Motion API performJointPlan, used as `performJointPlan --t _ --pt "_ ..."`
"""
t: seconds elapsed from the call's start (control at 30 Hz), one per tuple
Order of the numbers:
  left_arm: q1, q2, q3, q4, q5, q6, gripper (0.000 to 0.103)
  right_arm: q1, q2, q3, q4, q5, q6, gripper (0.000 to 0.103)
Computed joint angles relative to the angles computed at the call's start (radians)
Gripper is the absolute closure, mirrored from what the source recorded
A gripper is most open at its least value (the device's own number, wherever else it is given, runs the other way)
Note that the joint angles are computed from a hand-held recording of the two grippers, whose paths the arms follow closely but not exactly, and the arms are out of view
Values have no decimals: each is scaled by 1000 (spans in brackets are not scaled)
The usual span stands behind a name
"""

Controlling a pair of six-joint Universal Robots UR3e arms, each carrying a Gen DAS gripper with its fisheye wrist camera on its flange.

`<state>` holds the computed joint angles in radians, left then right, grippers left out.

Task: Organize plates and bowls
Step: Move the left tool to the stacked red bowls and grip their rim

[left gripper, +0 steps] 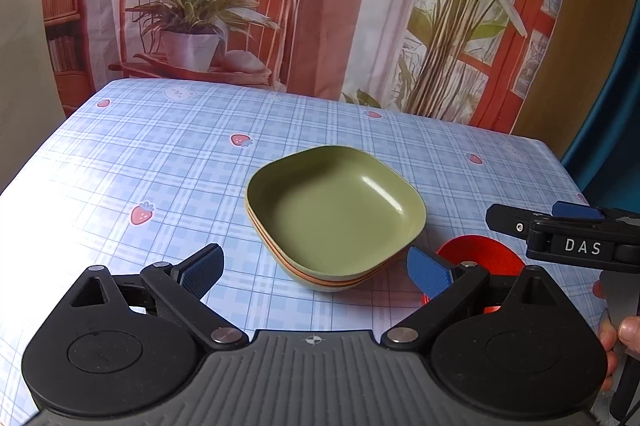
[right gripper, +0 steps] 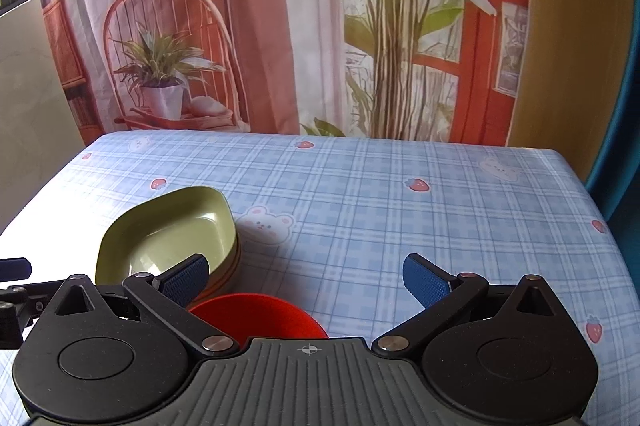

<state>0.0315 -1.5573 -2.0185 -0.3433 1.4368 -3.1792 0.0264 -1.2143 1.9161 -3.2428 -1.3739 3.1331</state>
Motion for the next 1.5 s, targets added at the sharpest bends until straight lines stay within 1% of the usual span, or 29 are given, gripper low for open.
performJointPlan --t 0.07,0.23,0.4,0.53,0.67,0.7,0.73,0.8,0.87,0.93,1.07,1.13,1.2,1.23,1.27,1.43,1.47,1.5 --pt "3 2 -8 3 -20 6 4 -16 -22 58 -36 8 9 0" --pt "0 -7 -22 21 -62 23 4 -57 -38 204 -187 33 43 0" --pt "-10 -18 -36 37 -86 34 4 -79 0 342 -390 51 129 1" --pt "-16 -26 -48 55 -97 29 4 -73 64 416 -539 51 148 5" --pt "-20 -33 -76 96 -112 16 5 -68 133 468 -707 22 153 8" --pt "-22 -37 -82 104 -114 13 6 -71 145 476 -731 24 156 9" --pt "-28 -43 -84 110 -111 8 6 -79 158 487 -758 34 159 13" --pt "-35 -53 -90 116 -108 0 11 -90 176 500 -786 53 163 18" --pt "-39 -67 -83 106 -113 -7 13 -97 190 505 -801 62 162 22" --pt "-43 -78 -79 104 -119 -5 15 -105 198 510 -813 73 159 27" --pt "-51 -106 -55 88 -132 5 26 -133 207 526 -829 125 162 35" --pt "-45 -116 -43 64 -150 8 32 -141 204 523 -812 146 158 39" --pt "-43 -131 -26 38 -173 7 40 -143 203 519 -800 158 157 42" --pt "-43 -138 -19 29 -182 6 42 -147 203 519 -798 170 155 46" --pt "-43 -146 -13 24 -187 5 46 -153 205 520 -800 185 154 47" --pt "-49 -177 2 15 -203 -2 52 -168 207 520 -797 229 147 55" --pt "-51 -180 3 17 -204 -2 54 -170 208 520 -797 235 147 56" --pt "-52 -183 4 17 -205 -1 58 -172 208 520 -797 241 146 57"
